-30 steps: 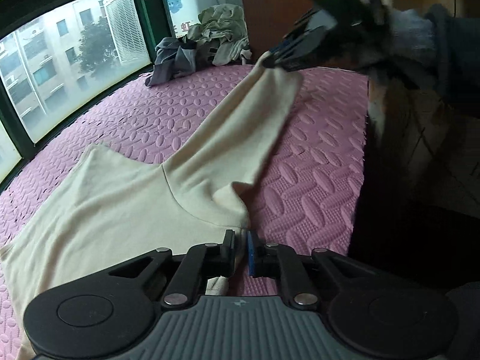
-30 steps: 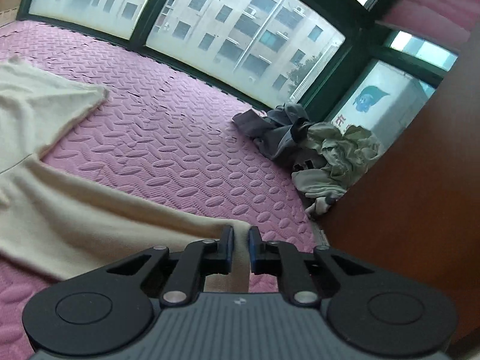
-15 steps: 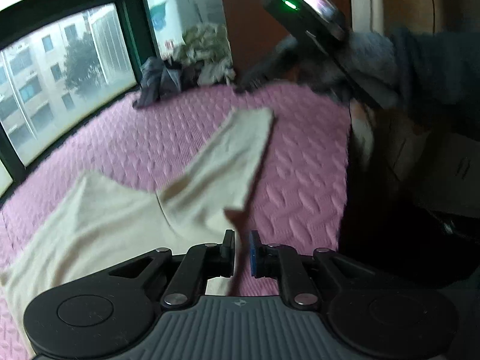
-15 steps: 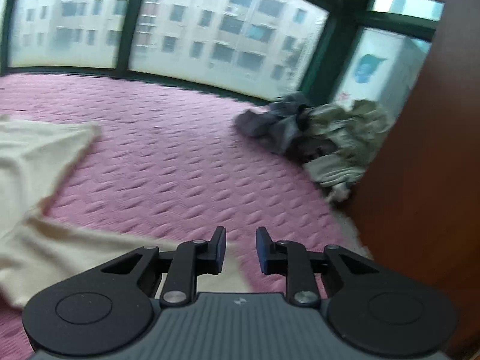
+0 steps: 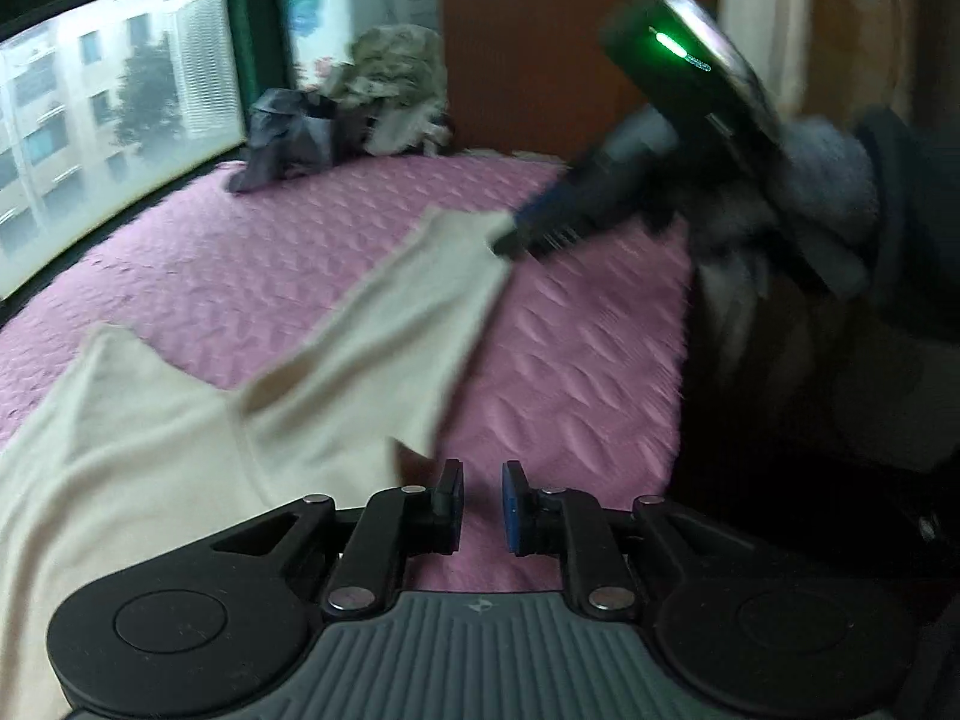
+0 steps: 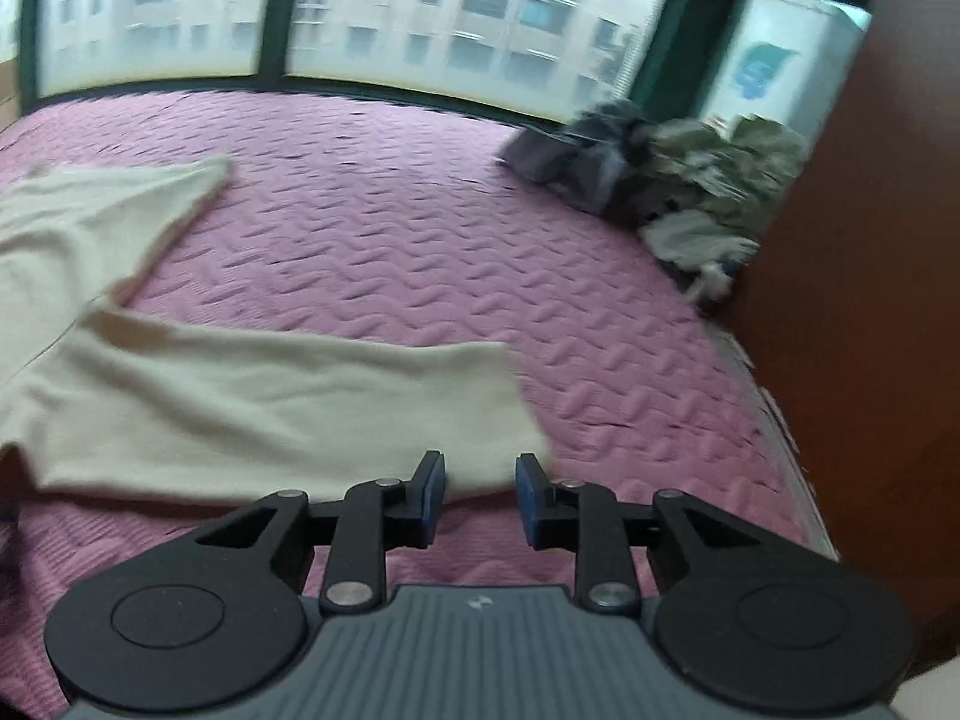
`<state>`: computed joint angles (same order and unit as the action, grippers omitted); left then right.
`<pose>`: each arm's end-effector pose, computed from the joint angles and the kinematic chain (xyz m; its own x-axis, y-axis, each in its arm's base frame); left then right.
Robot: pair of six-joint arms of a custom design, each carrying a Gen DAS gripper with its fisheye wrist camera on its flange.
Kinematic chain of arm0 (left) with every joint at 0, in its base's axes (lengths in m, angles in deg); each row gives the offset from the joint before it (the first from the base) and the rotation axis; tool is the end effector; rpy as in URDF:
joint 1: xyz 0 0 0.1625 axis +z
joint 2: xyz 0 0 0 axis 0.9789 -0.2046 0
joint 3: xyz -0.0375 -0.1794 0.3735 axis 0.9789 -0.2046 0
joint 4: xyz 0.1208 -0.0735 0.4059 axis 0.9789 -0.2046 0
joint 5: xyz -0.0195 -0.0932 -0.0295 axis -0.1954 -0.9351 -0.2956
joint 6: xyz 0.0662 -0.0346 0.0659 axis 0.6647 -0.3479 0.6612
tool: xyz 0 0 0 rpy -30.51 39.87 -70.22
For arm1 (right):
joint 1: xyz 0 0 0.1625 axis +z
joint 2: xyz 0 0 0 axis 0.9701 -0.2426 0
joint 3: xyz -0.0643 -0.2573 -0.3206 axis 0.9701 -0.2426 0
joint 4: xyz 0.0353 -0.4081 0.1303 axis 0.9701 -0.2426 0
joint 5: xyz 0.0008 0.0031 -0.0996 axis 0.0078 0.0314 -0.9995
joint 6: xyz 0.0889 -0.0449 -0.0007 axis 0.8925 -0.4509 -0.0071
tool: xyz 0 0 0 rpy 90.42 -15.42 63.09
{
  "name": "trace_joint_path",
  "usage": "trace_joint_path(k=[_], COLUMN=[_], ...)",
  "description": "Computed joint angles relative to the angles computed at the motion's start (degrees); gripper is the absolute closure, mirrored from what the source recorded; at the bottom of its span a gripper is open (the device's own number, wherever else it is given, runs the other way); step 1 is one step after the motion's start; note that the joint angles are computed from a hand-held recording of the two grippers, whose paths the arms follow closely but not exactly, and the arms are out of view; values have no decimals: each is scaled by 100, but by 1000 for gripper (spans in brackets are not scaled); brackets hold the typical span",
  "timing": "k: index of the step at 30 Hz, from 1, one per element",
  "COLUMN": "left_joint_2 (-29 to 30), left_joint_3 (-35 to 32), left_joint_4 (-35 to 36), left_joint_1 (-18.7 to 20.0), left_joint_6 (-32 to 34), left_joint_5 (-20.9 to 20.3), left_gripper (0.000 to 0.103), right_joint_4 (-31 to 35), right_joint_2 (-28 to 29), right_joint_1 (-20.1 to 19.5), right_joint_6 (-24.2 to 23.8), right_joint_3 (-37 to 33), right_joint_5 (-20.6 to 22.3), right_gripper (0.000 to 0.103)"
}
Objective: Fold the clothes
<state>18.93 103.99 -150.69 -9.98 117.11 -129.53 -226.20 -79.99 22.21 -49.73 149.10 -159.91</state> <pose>-0.1387 -0.7261 0.1167 -0.1044 0.9749 -0.1966 0.9945 0.1026 -0.0196 0.1504 -0.6982 0.1204 -0.4863 0.3033 0.8195 -0.4284 0.7346 -0.5261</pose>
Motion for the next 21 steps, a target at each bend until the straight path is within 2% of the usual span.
trace_joint_path(k=[3, 5, 6, 8, 10, 16, 21], left_joint_2=[-110, -155, -153, -125, -69, 34, 109], left_joint_3=[15, 69, 77, 79, 14, 183, 38], left_joint_4=[193, -89, -253, -569, -649, -1184, -939], left_joint_1=[10, 12, 10, 0, 0, -30, 1], left_joint_6=[27, 61, 38, -58, -172, 54, -159], left_joint_5=[-154, -212, -205, -152, -84, 189, 213], left_gripper=[86, 85, 84, 82, 80, 80, 83], right_joint_4=[-83, 10, 177, 268, 113, -131, -5], right_joint_2=[-63, -166, -220, -186, -58, -70, -155], right_joint_1=[22, 38, 46, 78, 98, 4, -102], right_joint_6=[104, 274, 411, 415, 245, 455, 867], right_joint_3=[53, 172, 232, 202, 71, 14, 71], right_joint_5=[164, 424, 583, 676, 597, 153, 155], right_gripper=[77, 74, 70, 69, 68, 68, 60])
